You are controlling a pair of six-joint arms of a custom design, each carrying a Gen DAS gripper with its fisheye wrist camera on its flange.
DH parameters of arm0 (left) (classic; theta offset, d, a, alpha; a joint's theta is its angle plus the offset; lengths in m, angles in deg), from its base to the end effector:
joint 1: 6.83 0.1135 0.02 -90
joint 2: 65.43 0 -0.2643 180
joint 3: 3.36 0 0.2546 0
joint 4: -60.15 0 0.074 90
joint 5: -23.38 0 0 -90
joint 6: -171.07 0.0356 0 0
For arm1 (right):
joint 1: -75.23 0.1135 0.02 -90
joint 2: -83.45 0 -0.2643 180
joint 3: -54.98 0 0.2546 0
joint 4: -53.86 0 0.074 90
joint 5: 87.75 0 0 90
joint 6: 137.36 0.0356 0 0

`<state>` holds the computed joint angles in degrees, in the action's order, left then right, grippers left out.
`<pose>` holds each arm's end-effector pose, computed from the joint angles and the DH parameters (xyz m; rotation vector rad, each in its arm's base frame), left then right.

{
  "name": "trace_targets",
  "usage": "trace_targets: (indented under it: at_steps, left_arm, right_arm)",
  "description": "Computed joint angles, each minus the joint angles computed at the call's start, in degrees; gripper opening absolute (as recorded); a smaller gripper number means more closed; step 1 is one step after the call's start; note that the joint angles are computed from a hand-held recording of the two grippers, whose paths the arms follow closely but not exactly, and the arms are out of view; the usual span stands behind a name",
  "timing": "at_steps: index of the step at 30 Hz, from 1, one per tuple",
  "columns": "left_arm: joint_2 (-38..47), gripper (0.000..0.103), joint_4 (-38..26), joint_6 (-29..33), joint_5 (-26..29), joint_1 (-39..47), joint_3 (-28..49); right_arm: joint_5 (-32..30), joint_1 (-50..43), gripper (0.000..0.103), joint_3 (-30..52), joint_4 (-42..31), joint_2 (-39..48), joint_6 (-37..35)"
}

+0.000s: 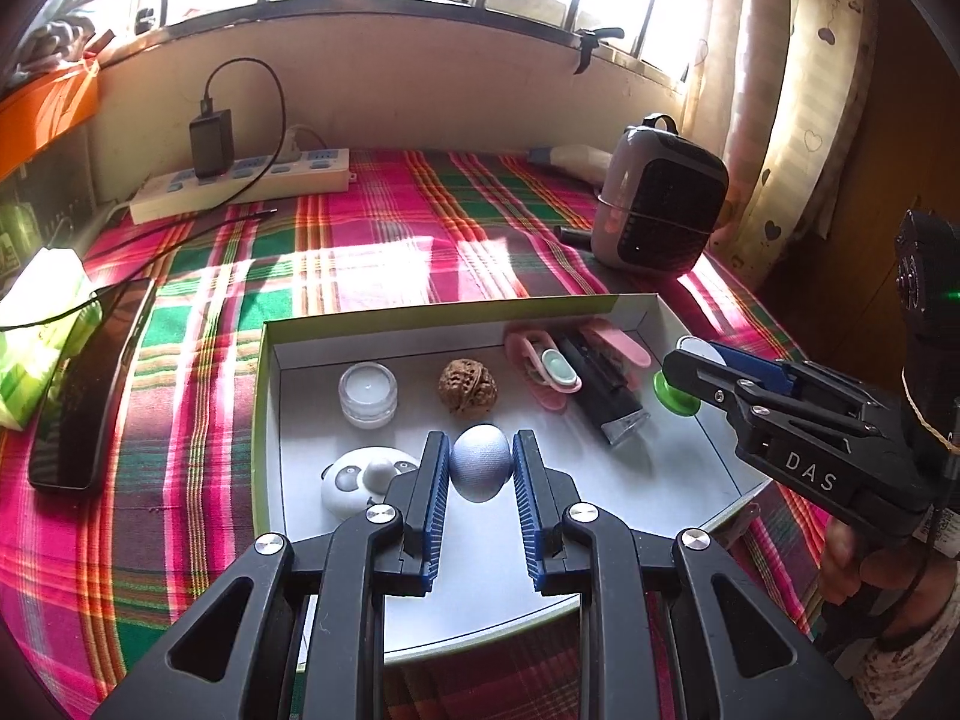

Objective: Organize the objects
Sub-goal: 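Lift egg toy in left tool and green container in right tool over box, then lower egg toy in left tool and green container in right tool into box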

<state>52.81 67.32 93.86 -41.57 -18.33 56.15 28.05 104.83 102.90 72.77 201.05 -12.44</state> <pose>0.3334 -0.0832 0.0455 0.6919 2.3249 -0.5277 0.2667 0.1337 0.0268 0.2987 2.3234 -0.0081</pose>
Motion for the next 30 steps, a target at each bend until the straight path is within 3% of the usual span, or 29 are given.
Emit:
trace_targets:
  at_steps: [30]
  left_arm:
    - [4.2, 0.02, -1.8, -1.0, -2.7, -1.7, 4.8]
  right_arm:
    - [-2.8, -1.7, 0.035, 1.9, 1.4, 3.5, -1.2]
